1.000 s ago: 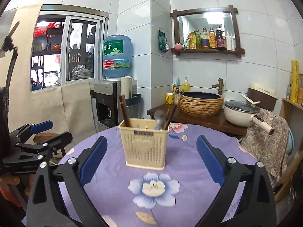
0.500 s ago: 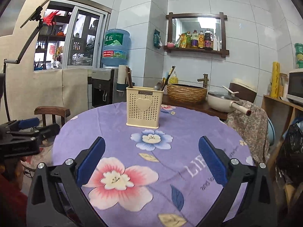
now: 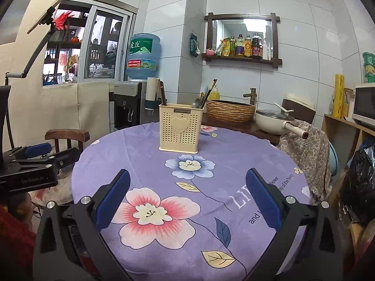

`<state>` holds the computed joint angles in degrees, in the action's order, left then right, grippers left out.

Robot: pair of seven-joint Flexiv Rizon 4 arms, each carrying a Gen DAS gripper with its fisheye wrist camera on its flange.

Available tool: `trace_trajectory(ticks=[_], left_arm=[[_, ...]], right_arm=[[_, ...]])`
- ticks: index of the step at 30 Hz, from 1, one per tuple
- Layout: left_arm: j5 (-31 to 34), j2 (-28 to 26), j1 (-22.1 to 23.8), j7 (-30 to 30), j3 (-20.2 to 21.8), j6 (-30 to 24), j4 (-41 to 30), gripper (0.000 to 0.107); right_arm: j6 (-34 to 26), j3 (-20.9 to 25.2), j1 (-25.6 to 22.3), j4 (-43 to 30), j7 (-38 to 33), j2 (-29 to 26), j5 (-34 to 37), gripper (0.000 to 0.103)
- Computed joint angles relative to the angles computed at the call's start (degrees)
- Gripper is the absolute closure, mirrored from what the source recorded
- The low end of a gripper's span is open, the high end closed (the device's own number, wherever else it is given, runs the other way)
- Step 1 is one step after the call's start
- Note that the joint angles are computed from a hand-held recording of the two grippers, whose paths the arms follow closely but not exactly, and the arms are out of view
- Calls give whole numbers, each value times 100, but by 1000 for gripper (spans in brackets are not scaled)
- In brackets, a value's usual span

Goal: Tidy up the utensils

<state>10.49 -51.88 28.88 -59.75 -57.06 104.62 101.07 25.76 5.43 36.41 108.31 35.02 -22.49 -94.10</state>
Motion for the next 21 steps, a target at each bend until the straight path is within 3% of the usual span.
trace_trajectory(ticks=[21], left_arm=[[-50, 89, 15, 11, -3, -38, 47, 10]], right_arm=[[14, 3, -5, -11, -8, 4, 22, 6]])
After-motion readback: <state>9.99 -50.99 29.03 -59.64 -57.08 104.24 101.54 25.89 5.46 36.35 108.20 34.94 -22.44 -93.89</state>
